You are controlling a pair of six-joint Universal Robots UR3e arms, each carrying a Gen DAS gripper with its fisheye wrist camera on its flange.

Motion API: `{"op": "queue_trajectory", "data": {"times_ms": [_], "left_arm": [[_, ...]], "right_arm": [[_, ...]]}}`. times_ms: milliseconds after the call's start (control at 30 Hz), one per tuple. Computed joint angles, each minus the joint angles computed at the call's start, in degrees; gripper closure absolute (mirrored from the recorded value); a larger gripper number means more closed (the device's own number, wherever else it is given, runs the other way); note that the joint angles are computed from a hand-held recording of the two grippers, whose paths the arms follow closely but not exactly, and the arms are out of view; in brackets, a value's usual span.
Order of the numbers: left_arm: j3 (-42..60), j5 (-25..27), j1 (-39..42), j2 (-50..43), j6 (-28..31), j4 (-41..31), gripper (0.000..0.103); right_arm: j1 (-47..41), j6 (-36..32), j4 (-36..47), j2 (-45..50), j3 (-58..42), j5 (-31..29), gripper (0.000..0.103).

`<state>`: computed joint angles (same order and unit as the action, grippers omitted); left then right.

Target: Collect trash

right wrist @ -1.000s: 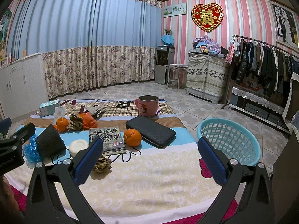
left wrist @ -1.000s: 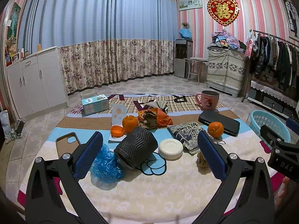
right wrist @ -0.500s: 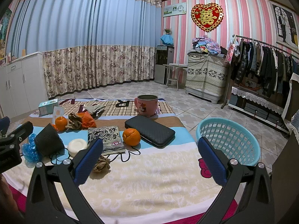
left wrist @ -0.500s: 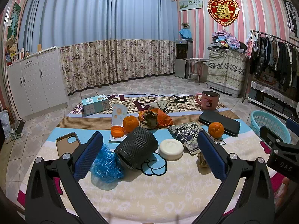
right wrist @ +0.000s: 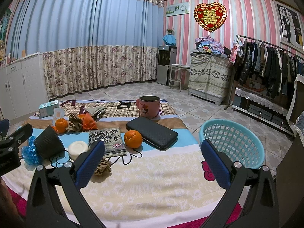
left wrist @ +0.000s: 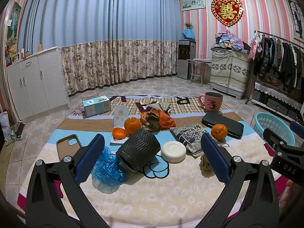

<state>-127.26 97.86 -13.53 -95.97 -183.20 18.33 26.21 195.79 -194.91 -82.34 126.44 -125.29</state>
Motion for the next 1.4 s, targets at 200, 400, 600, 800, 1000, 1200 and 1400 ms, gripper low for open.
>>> {"op": "queue_trajectory", "data": {"times_ms": [200,400,600,800,1000,1200,1400], "left_arm": [[0.0,0.0,0.0,0.0,-0.1,-0.1,0.005],[-0.4,-0.2,0.3,-0.4,-0.1,0.7,0.005],[-0.4,-0.2,0.3,-0.5,-0.2,0.8,0.005],[-1.1,0.6,0.8,-1.1,-0.9,1.0,0.005],[-0.6,-0.4,4.1,-1.5,-2.3,-0.7,0.005],[-0.3,-0.7,8.1,-1.6,-2.5,-3.3,0.005],[2.9,-5.3,11.7,-4.6,-2.5,-6.1,0.005]], "right_arm": [[-0.1,0.1,0.0,0.0,0.0,0.1,0.004],[0.0,0.1,0.2,0.1,-0.2,0.0,0.004],[0.0,-0.1,-0.2,0.1,-0.1,0.1,0.004],[-3.3,-2.0,-6.8,0.7,4.4,3.1,0.004],[-6.6,-3.6,-10.0,1.4,6.0,6.5,0.004],[-8.6,-3.8,0.8,3.2,-1.9,9.2,0.004],[-10.7,-6.4,3.8,6.3,-9.5,13.5,0.004]]}}
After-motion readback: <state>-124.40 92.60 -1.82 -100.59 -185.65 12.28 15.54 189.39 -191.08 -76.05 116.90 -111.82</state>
